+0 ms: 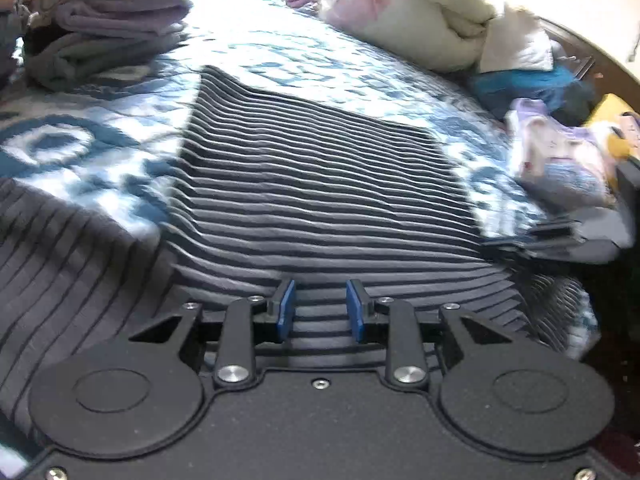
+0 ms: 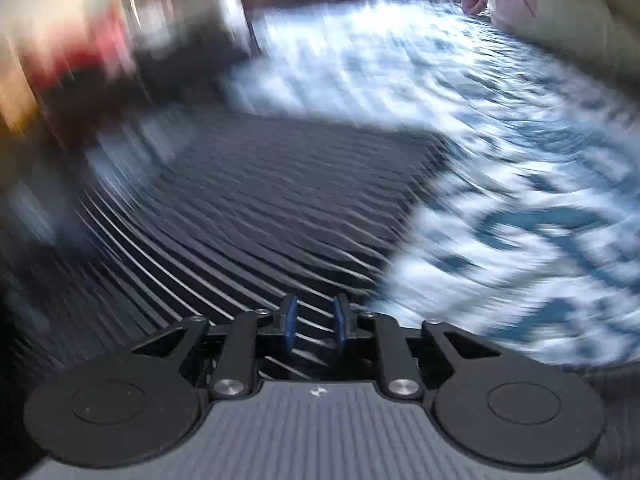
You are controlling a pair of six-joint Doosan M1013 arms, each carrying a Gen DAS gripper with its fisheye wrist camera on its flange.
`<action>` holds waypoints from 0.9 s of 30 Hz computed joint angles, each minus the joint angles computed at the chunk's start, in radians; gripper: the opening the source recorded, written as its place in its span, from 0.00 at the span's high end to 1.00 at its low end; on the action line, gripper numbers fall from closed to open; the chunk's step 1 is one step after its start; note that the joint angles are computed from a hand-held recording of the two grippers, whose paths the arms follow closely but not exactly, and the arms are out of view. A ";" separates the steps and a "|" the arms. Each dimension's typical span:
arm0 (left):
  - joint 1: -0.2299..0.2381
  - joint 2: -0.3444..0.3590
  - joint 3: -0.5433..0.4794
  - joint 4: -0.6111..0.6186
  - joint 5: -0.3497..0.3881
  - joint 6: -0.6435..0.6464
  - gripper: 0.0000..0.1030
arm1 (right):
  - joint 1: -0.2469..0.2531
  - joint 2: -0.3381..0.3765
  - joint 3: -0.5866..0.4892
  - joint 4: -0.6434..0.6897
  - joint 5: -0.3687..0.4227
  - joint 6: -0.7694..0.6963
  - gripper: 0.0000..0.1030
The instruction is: Fold clothes
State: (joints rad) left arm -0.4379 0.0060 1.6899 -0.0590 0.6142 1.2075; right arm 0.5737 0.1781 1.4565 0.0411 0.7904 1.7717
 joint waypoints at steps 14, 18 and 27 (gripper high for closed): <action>0.119 0.288 -0.366 0.125 0.210 0.082 0.75 | -0.042 0.179 -0.196 -0.219 0.002 0.182 0.96; 0.131 0.264 -0.334 0.078 0.131 0.060 0.75 | -0.083 0.197 -0.214 -0.156 -0.008 0.265 1.00; 0.080 0.116 -0.182 0.008 0.024 0.003 0.74 | -0.073 0.135 -0.211 -0.208 0.096 0.251 0.88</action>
State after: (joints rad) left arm -0.3579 0.1221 1.5082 -0.0512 0.6386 1.2107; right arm 0.5005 0.3134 1.2456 -0.1674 0.8860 2.0223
